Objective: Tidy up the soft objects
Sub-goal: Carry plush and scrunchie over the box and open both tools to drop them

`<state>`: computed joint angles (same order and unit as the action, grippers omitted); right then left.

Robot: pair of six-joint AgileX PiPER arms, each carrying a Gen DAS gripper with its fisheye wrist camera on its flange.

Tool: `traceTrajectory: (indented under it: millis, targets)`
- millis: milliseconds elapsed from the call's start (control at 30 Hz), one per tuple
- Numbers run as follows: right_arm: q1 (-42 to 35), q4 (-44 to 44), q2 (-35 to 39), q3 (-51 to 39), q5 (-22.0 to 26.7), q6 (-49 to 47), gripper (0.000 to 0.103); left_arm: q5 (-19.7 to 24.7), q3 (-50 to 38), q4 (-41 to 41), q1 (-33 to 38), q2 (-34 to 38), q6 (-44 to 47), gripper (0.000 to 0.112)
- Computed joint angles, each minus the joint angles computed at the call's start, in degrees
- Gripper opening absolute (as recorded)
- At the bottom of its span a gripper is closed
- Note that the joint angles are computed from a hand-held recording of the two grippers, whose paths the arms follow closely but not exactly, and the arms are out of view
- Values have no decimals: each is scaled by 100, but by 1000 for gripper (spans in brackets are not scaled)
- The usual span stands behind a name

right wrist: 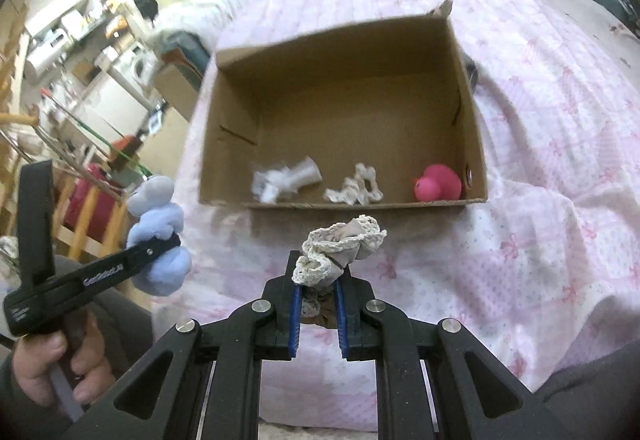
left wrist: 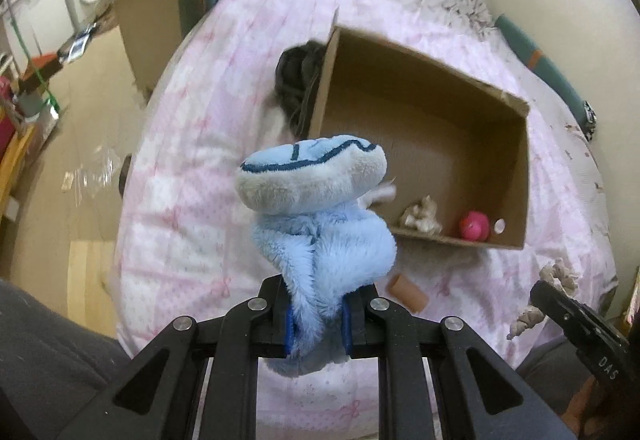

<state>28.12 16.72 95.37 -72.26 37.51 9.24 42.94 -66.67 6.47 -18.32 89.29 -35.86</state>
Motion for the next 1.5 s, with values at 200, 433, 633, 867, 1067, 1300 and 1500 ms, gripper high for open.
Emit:
traceTrajectory:
  millis: [200,433,633,867,1067,1300,1500]
  targets:
    - [-205,-12,-100,-264,31,-164,16,95,-722,204,-101,227,167,15]
    - [-571,-5,407,-1069,98,-361,16,85,-1823,545,65,1025,460,16]
    - [-826,184,917,-1610,-157,-634,16,-1039,-1748,402,272,1325,910,18]
    - [-866,138,1151,-1219,-702,-407,16,-873,-1850,410,279,1715,691,18]
    - [-868,-128,1454,-1435,-465,-227,16,-830,-1905,601,207,1910,471,18]
    - [-701,-382,1609,-1554,-358,-105,16,-895,-1699,891,90,1787,118,21]
    - [-656,-512,1634,-1547,-413,-23,16,-949,-1678,900,26,1782,193,27]
